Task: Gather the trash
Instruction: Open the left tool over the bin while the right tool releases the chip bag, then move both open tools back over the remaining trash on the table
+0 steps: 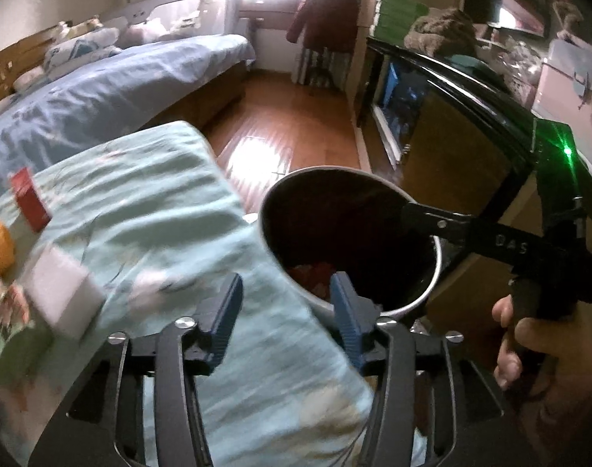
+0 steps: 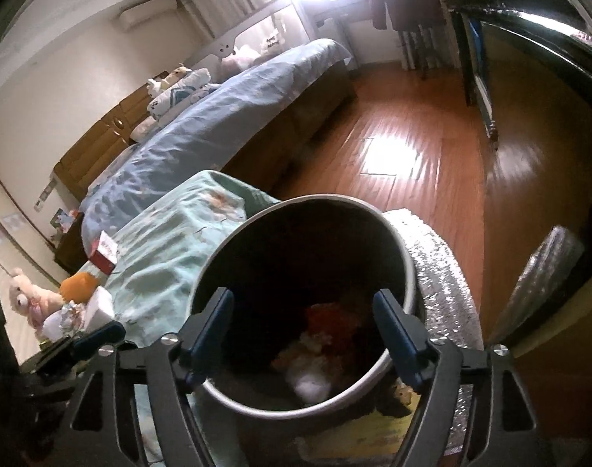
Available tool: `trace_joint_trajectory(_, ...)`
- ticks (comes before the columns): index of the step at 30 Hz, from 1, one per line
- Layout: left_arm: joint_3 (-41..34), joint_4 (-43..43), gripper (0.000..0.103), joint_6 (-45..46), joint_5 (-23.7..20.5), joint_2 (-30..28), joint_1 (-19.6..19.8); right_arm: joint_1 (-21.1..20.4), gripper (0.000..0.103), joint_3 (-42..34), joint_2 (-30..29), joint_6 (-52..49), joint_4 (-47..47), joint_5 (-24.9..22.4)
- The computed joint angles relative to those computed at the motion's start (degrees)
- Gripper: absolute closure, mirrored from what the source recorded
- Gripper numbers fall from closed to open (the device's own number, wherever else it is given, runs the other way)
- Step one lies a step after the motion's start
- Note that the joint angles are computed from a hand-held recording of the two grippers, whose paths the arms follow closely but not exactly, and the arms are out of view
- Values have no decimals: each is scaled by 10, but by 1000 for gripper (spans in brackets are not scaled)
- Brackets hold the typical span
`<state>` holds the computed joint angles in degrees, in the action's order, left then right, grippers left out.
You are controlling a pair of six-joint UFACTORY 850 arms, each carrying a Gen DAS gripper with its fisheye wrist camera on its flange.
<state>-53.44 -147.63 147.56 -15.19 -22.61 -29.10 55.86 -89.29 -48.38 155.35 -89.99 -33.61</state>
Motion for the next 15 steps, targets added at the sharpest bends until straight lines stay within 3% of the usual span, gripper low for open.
trace_joint_trajectory(3, 25, -41, 41, 28, -11, 16, 11, 8, 21, -11, -5, 4, -8, 3)
trace_joint_trajectory(15, 128, -109, 37, 79, -62, 87, 73, 38, 19, -119, -59, -78, 10, 32)
